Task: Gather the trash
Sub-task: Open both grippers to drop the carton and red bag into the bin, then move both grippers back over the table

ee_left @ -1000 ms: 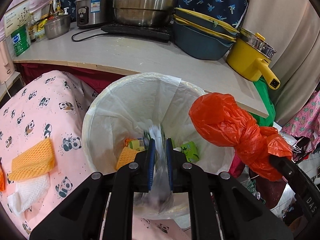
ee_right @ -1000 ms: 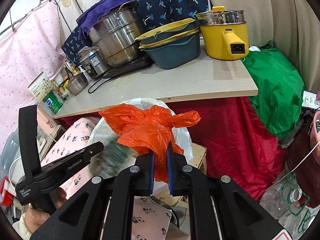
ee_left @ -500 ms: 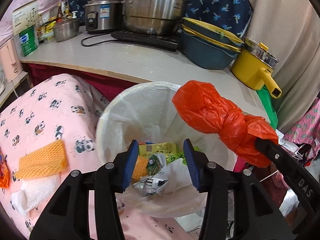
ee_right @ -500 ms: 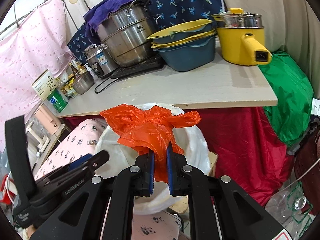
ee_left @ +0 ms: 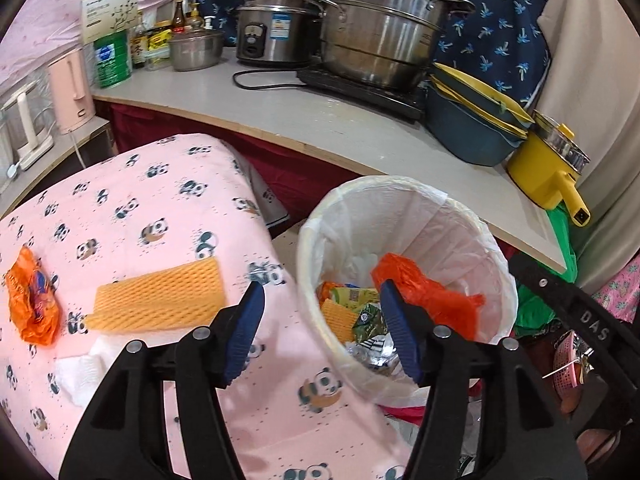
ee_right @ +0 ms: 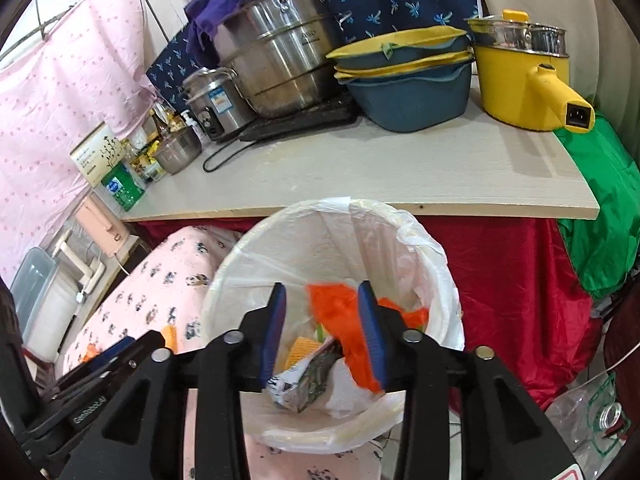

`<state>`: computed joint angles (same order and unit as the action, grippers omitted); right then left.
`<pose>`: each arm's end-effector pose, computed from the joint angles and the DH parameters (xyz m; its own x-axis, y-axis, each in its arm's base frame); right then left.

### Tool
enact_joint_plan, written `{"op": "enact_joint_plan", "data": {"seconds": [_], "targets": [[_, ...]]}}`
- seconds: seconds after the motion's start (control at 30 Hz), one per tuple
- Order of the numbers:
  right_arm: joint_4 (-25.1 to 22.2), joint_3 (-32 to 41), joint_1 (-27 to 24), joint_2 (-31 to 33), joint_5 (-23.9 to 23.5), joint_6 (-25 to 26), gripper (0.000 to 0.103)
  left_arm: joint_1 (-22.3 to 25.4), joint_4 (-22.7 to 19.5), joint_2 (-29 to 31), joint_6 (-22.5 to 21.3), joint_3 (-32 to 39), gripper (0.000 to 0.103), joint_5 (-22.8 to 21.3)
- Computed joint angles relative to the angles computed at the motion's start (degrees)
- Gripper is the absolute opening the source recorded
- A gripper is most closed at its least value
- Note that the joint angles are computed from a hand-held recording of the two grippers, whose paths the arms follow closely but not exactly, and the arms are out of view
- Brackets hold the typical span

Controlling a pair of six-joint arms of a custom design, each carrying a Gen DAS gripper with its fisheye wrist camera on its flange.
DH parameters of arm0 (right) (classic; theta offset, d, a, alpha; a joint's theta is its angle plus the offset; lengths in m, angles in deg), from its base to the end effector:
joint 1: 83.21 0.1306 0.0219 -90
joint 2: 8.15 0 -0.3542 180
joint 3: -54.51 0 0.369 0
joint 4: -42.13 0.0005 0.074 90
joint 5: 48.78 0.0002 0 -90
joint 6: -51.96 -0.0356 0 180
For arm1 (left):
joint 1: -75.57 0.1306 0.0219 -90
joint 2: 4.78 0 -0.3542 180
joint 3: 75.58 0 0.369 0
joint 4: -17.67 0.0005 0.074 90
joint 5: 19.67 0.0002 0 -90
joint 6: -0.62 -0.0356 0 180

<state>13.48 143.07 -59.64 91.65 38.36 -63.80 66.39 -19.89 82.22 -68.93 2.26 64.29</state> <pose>0.4835 0.2123 0.3373 -0.7182 0.1602 -0.6771 -0.1358 0.9221 0.3623 0.4374 -0.0674 0.3458 -0.7039 -0.2382 -0.6691 -0.1692 0.9712 -0.1678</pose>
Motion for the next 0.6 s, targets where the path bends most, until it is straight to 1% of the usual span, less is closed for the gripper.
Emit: {"op": "enact_joint_plan", "data": {"seconds": [0.13,0.37,0.6], "targets": [[-0.3,-0.8,0.9,-1.6,-0.2,-0.7,0.04,1.1,-0.5,-2.3,0.6,-1.6,0.063,-0.6],[-1.3,-1.6,3.7,-4.4,-0.2,-0.1,0.042,2.1,-1.5,-8.0,0.7,-5.1,0.063,-2.3],[-2.3,-2.5,7.7,-7.0,-0.1,0.8,0.046,3.5,-4.4,-15.3,1.6,-9.1,0.067,-3.9]]}}
